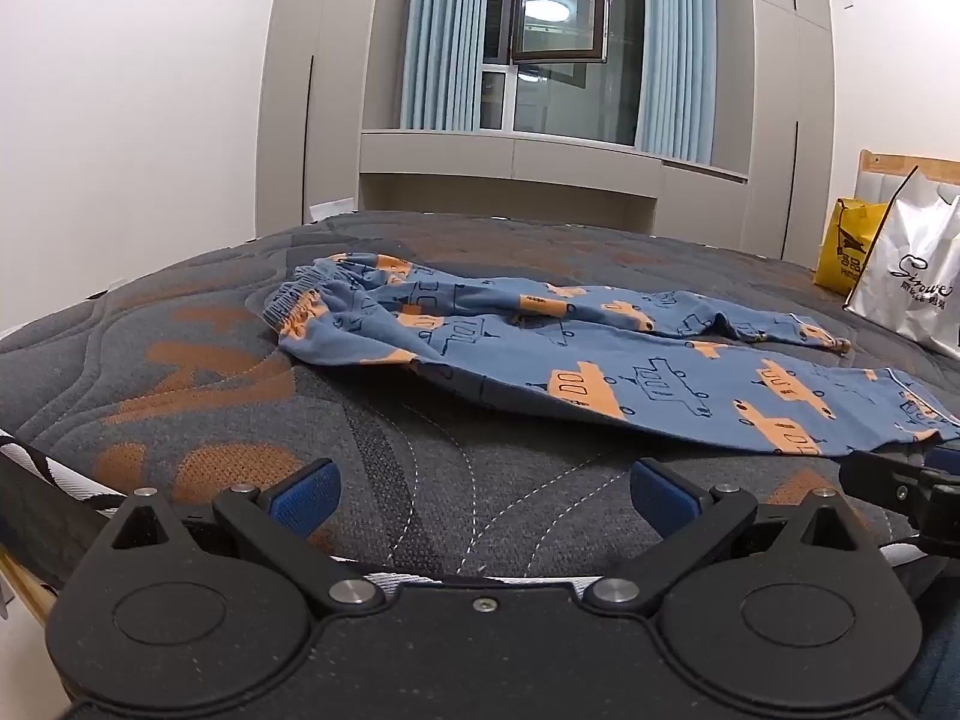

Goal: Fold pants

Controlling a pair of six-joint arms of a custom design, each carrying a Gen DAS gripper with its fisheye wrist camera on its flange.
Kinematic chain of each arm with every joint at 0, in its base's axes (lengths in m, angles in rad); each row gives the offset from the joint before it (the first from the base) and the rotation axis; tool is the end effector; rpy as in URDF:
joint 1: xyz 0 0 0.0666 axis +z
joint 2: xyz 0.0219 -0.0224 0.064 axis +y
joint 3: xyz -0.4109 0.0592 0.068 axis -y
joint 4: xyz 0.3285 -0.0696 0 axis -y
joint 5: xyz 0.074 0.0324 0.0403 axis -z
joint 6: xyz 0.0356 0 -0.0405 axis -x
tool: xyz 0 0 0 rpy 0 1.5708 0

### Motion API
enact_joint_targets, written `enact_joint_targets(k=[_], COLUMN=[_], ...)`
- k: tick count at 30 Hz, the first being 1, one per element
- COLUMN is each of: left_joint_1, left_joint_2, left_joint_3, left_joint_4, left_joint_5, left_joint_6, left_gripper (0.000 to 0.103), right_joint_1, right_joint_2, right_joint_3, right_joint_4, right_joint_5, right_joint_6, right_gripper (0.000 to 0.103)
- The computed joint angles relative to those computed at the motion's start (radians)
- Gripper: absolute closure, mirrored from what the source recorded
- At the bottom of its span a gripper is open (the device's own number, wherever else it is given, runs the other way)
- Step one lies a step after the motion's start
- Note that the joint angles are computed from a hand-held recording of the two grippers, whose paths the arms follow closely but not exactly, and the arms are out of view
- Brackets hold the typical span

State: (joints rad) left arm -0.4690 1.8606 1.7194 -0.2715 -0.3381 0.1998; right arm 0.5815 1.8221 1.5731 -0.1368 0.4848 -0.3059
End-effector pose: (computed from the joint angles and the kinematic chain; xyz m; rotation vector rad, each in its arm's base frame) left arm 0.5655 -0.2738 0.4154 0.0460 1.9597 -0.1039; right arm 0.5157 0.3187 0.3908 0.0519 1.9114 0.1239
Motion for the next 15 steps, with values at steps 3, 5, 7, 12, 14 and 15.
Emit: enact_joint_targets(k=[3,5,7,12,14,15], left_joint_1=[-0.001,-0.005,-0.006,-0.011,-0.006,-0.006], left_joint_2=[0.001,-0.011,-0.013,-0.015,-0.014,-0.014], left_joint_3=[-0.004,-0.004,-0.006,-0.013,-0.006,-0.006], left_joint_4=[0.008,-0.007,-0.005,-0.002,-0.008,-0.008], left_joint_5=[0.001,-0.011,-0.012,-0.016,-0.012,-0.012], left_joint_6=[0.000,0.004,0.004,0.005,0.005,0.005], left_gripper=[0.000,0.000,0.000,0.000,0.000,0.000], right_joint_1=[-0.007,-0.007,-0.006,-0.006,-0.005,-0.005], right_joint_2=[0.004,0.004,0.003,0.001,0.002,0.004], right_joint_3=[0.020,0.020,0.018,0.017,0.018,0.019], right_joint_4=[-0.025,-0.025,-0.024,-0.026,-0.026,-0.027], right_joint_5=[-0.010,-0.011,-0.011,-0.009,-0.008,-0.008], right_joint_6=[-0.007,-0.007,-0.007,-0.009,-0.010,-0.010], right_gripper=[0.000,0.000,0.000,0.000,0.000,0.000])
